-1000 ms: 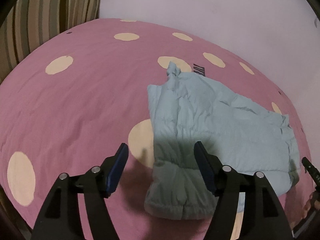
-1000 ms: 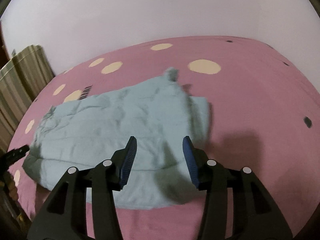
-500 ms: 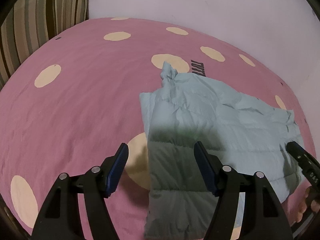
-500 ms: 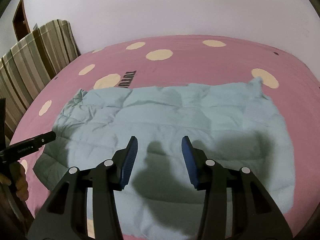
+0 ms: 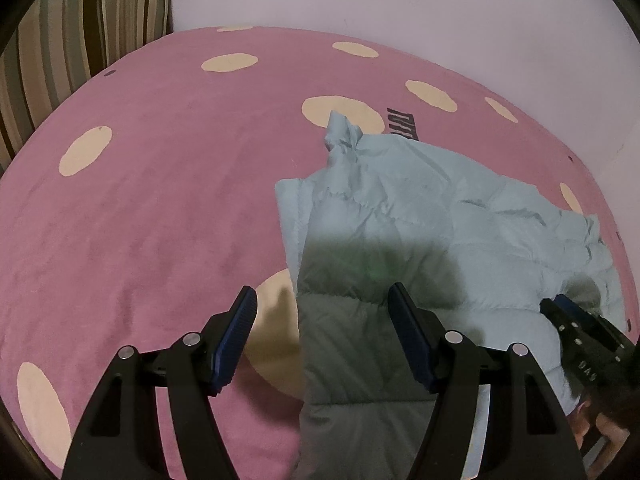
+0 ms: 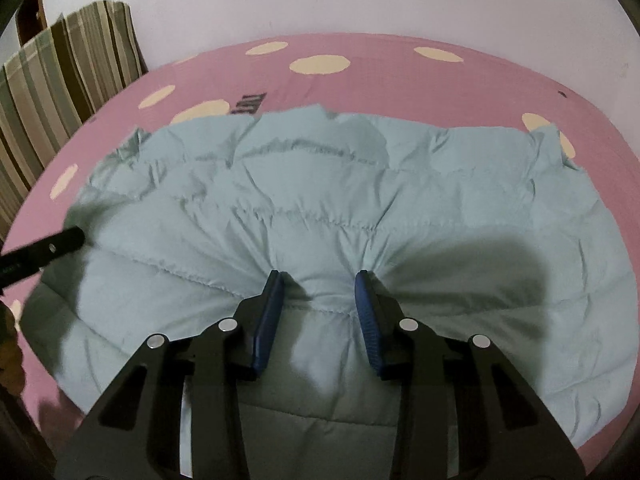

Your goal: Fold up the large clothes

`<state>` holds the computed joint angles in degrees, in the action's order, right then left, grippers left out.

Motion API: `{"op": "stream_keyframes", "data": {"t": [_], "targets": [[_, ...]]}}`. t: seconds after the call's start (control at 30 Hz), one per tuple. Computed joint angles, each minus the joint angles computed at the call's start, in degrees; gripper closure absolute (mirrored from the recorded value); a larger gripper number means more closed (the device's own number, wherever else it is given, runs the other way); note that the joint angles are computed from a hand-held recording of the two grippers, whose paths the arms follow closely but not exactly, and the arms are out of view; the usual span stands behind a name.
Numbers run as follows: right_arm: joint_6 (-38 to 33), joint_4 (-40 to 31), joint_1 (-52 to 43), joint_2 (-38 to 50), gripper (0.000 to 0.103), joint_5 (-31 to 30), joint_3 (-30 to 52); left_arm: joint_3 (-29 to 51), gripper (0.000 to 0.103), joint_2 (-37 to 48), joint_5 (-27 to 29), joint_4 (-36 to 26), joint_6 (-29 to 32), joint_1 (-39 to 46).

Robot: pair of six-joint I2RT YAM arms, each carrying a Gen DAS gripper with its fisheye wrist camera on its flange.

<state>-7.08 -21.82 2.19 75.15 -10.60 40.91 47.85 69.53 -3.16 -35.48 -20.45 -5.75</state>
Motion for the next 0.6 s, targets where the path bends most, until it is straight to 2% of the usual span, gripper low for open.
{"op": "stream_keyframes", "data": {"t": [0.6], "targets": [[-0.18,2.1,1.43,1.46,0.066,2.72,-1.19,-0.01,0.036,2.75,-0.99,1.35,-0.86,-2.36]]}}
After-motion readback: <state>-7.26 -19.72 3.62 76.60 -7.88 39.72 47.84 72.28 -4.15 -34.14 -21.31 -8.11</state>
